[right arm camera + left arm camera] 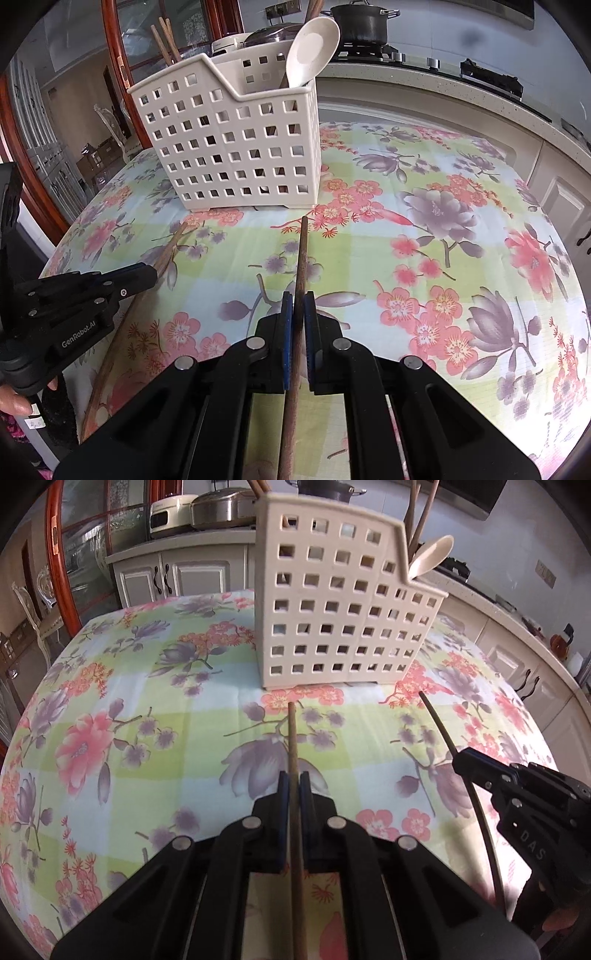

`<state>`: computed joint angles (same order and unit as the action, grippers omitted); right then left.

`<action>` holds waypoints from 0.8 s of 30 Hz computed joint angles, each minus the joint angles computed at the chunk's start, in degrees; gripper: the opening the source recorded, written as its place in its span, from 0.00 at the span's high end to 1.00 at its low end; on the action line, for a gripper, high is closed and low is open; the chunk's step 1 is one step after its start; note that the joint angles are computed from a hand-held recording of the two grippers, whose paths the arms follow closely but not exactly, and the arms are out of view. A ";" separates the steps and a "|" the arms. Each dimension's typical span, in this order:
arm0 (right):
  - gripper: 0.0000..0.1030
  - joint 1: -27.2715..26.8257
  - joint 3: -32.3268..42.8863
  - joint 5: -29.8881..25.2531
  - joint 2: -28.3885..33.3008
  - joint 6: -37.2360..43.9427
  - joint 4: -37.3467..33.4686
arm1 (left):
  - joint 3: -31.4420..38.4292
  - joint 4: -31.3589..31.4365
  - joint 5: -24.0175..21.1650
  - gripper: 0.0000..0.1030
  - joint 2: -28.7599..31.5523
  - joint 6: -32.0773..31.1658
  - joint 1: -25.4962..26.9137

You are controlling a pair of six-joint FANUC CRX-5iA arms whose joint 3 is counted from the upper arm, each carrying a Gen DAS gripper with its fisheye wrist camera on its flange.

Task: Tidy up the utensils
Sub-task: 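Lift both held chopsticks upright and carry them over the caddy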

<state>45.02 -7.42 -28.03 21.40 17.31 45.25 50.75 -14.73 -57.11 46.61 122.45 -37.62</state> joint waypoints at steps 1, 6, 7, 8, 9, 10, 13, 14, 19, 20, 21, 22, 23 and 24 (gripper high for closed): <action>0.93 0.00 -0.64 0.26 -0.57 -1.18 1.46 | -1.59 -0.74 1.33 0.94 -1.21 0.51 -0.20; 0.93 0.10 -3.94 0.89 -3.25 -8.03 10.82 | -7.17 -6.53 5.97 0.94 -6.30 4.21 -1.84; 0.93 -0.01 -4.89 1.23 -3.95 -10.24 13.66 | -7.99 -8.72 6.57 0.94 -7.36 5.46 -2.49; 0.93 -0.08 -5.55 1.37 -4.48 -11.84 15.73 | -8.51 -10.27 6.98 0.94 -8.10 6.36 -2.99; 0.93 -0.06 -6.05 1.24 -4.96 -13.28 17.57 | -9.04 -11.62 7.29 0.94 -8.82 7.25 -3.43; 0.93 -0.09 -6.70 1.21 -5.53 -15.00 19.85 | -9.73 -13.31 7.75 0.94 -9.69 8.45 -3.97; 0.93 0.02 -8.38 0.81 -7.10 -18.97 25.08 | -11.46 -18.01 8.61 0.94 -11.87 11.76 -5.58; 0.93 0.03 -8.92 0.79 -7.63 -20.16 26.54 | -12.13 -19.75 8.86 0.94 -12.64 13.02 -6.17; 0.93 -0.03 -11.91 0.66 -10.39 -26.26 34.22 | -15.02 -27.88 9.50 0.94 -15.63 19.08 -9.02; 0.93 0.01 -12.43 0.58 -10.87 -27.26 35.54 | -15.39 -28.93 9.50 0.94 -16.03 20.25 -9.43; 0.93 0.00 -13.04 0.33 -11.37 -28.70 37.42 | -16.02 -29.63 9.86 0.94 -16.54 21.37 -9.65; 0.93 -0.05 -13.87 0.09 -12.06 -30.54 40.04 | -16.55 -30.50 10.11 0.94 -17.04 22.60 -9.98; 0.93 -0.08 -14.40 0.02 -12.52 -31.51 41.55 | -17.00 -31.55 10.26 0.94 -17.47 23.73 -10.37; 0.93 0.04 -14.81 -0.30 -12.93 -32.17 42.68 | -17.45 -32.55 10.46 0.94 -17.91 24.67 -10.77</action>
